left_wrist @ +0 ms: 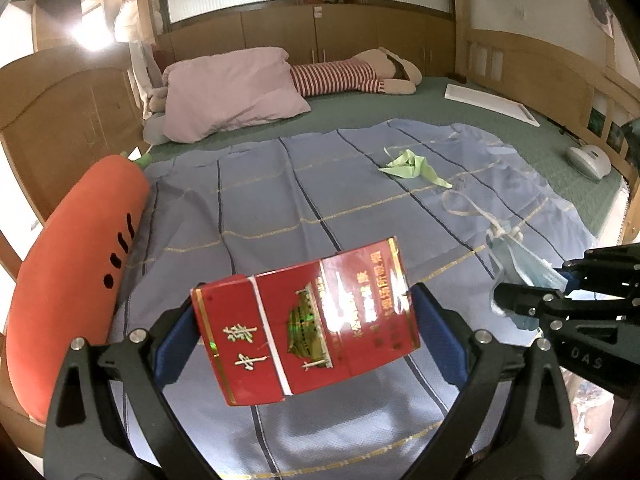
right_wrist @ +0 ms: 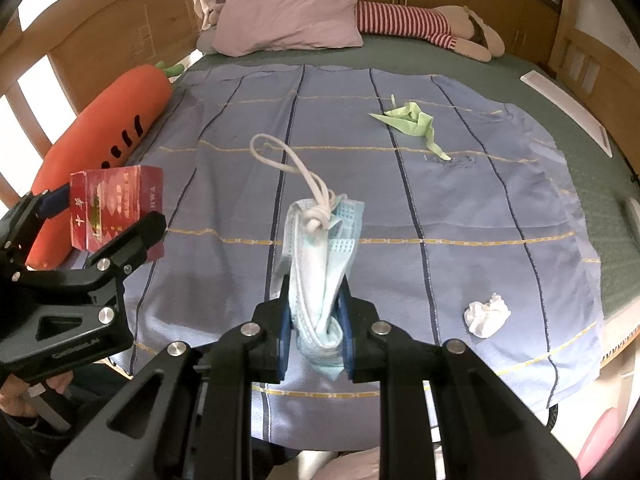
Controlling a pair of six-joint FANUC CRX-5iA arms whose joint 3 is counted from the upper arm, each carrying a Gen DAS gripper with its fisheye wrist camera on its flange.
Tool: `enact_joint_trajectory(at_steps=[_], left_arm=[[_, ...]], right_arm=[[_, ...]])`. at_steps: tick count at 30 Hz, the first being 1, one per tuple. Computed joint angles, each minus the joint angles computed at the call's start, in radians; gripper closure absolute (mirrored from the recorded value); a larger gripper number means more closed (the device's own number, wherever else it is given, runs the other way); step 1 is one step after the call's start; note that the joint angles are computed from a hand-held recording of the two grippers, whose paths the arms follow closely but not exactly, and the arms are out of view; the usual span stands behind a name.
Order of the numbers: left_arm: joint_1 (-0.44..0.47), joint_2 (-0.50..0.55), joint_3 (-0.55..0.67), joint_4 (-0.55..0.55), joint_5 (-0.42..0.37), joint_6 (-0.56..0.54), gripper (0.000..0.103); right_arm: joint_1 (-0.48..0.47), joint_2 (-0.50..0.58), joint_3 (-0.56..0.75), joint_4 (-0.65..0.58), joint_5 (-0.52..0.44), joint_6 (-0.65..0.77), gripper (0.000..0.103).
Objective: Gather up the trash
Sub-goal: 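Lift the red box with the left tool while the right lifts the mask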
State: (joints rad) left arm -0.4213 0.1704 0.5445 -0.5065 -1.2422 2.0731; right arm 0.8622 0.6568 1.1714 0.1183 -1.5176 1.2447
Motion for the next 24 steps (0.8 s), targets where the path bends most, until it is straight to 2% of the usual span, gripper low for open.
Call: enact_joint_trajectory(at_steps=[8,24], left_arm=[[-0.034,0.003,0.014,-0.059,-0.007,-0.004,0.006],[-0.047,0.010,0.023,-0.076,-0.015,-0.006,0.006]], right_arm=[[-0.005,-0.001,-0.004,-0.006,-0.002,-0.002,0.082],[-0.002,-0.012,-0.035,-0.017,0.006,-0.016,0.082]])
